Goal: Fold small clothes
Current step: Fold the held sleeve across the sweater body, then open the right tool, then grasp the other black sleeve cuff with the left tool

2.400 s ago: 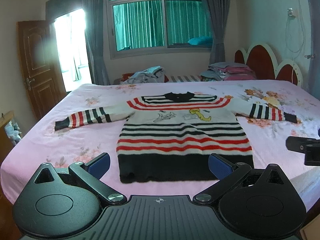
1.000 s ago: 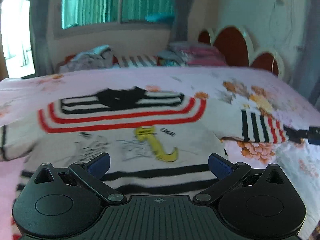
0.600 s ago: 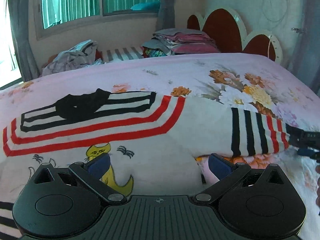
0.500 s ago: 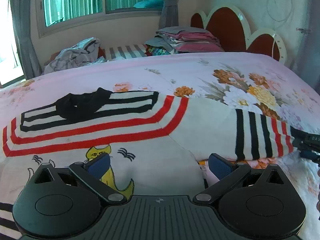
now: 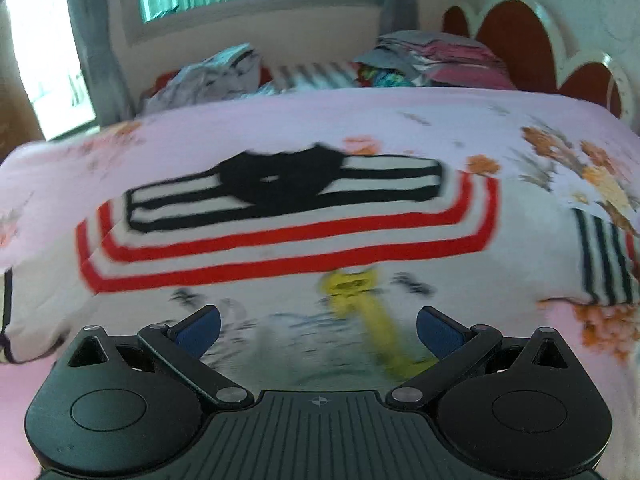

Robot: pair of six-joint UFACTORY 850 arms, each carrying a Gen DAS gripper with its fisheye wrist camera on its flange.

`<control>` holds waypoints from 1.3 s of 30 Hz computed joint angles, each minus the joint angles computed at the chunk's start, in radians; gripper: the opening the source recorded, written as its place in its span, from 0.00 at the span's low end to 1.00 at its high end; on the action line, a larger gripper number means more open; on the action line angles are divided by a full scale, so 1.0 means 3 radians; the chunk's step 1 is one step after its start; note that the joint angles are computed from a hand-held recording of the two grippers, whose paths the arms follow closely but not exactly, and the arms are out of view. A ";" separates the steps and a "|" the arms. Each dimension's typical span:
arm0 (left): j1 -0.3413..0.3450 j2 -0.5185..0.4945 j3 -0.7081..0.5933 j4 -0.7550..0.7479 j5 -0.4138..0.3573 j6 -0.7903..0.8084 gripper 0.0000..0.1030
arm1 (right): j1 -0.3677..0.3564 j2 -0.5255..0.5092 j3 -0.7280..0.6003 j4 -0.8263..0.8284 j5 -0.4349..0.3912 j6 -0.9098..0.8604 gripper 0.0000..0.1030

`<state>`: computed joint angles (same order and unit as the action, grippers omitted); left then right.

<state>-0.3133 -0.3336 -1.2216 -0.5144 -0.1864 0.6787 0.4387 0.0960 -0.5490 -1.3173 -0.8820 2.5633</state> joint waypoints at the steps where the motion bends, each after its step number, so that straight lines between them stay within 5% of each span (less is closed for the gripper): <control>1: 0.0070 -0.0021 -0.0018 -0.0163 -0.0007 0.0177 1.00 | 0.0059 -0.0056 -0.0102 -0.0058 -0.0058 -0.0092 0.07; 6: 0.0441 -0.0146 -0.0156 -0.1041 -0.0124 0.1174 1.00 | 0.0314 -0.0623 -0.0843 -0.0428 0.0058 -0.0554 0.07; 12: 0.0821 -0.0375 -0.0446 -0.1279 -0.0539 0.1480 1.00 | 0.0420 -0.1437 -0.1767 -0.0551 0.0576 -0.0987 0.07; 20: 0.1043 -0.0486 -0.0508 -0.1514 -0.0680 0.1750 1.00 | 0.0489 -0.2145 -0.2539 -0.0029 0.1138 -0.1868 0.07; 22: 0.1059 -0.0496 -0.0506 -0.1525 -0.0694 0.1750 1.00 | 0.0532 -0.2260 -0.2629 0.0013 0.1089 -0.1911 0.09; 25: 0.1038 -0.0503 -0.0499 -0.1688 -0.0761 0.1857 1.00 | 0.0532 -0.2213 -0.2599 -0.0086 0.1174 -0.1836 0.24; 28: 0.0995 -0.0503 -0.0495 -0.2009 -0.0935 0.2039 1.00 | 0.0632 -0.1990 -0.2344 -0.0570 0.0950 -0.1318 0.37; 35: 0.0706 -0.0866 -0.0846 -0.2287 -0.1659 0.1537 1.00 | 0.0642 -0.1392 -0.1684 -0.0681 0.0475 -0.0782 0.32; 39: 0.0510 -0.1088 -0.1090 -0.2157 -0.1619 0.1189 0.98 | 0.0586 -0.1055 -0.1300 -0.0508 0.0221 -0.0630 0.33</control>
<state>-0.1603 -0.6600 -1.5487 -1.1616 -0.6720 1.0354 0.6145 -0.2205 -0.9390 -1.4697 -0.8157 2.3742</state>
